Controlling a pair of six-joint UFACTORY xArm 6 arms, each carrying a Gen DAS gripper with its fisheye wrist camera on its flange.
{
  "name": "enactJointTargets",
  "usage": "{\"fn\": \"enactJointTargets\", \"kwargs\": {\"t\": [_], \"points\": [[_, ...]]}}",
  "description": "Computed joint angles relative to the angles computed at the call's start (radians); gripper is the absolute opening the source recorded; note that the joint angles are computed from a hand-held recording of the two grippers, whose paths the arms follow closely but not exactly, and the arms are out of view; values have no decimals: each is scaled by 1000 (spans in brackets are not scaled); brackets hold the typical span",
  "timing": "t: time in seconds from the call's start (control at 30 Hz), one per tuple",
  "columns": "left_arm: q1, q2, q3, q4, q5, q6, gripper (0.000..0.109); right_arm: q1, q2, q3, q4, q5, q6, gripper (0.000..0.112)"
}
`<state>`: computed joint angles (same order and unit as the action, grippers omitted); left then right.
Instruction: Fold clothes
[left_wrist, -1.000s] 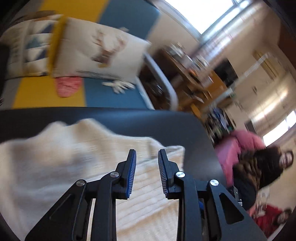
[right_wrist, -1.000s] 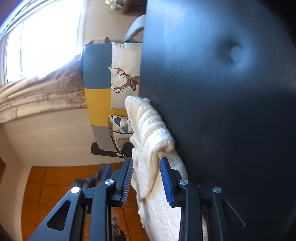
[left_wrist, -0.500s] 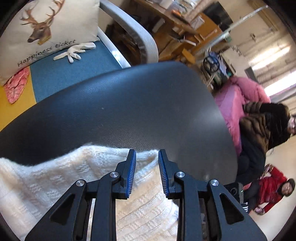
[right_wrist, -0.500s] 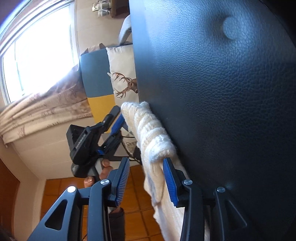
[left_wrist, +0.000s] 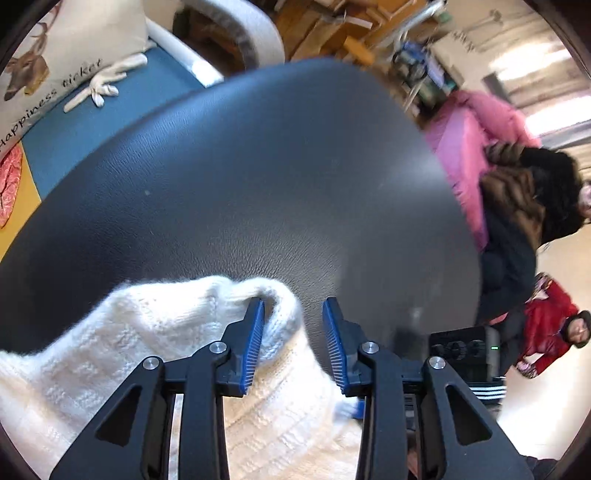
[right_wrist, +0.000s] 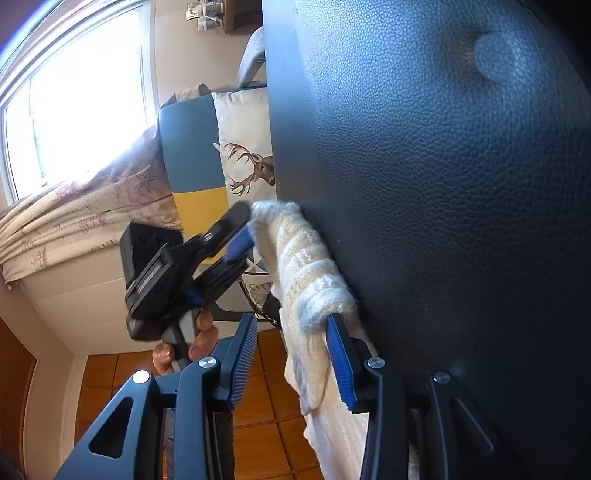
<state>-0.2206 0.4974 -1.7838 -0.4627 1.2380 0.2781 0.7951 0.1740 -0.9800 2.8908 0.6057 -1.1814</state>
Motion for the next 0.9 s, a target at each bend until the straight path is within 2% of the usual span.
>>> {"fn": "enactJointTargets", "kwargs": {"t": [0.07,0.1,0.13,0.2,0.3,0.33,0.4,0.5,0.6,0.77,0.9], "points": [[-15,-33,54,17,-52,19,31,1,-2,1,12,5,-15,41],[-18,-74,115,-1,-109,58,17,2,-3,5,27,15,-27,41],[-13,-109,168,-43,-150,97,12,3,-4,8,43,24,-38,41],[-2,-176,263,-136,-223,180,7,4,-5,27,86,72,-53,41],[31,-277,398,-321,-298,326,6,12,-9,63,193,147,-87,41],[46,-296,424,-378,-297,361,6,13,-6,64,221,157,-96,42],[62,-318,454,-439,-291,405,6,10,6,36,210,120,-76,43],[72,-336,471,-475,-290,428,6,9,11,11,138,95,11,47],[86,-332,450,-493,-263,439,5,21,-8,-11,118,7,6,49],[79,-293,380,-429,-278,372,5,21,19,-66,100,-85,17,53],[83,-275,384,-351,-300,306,5,12,49,-85,124,-58,35,54]]}}
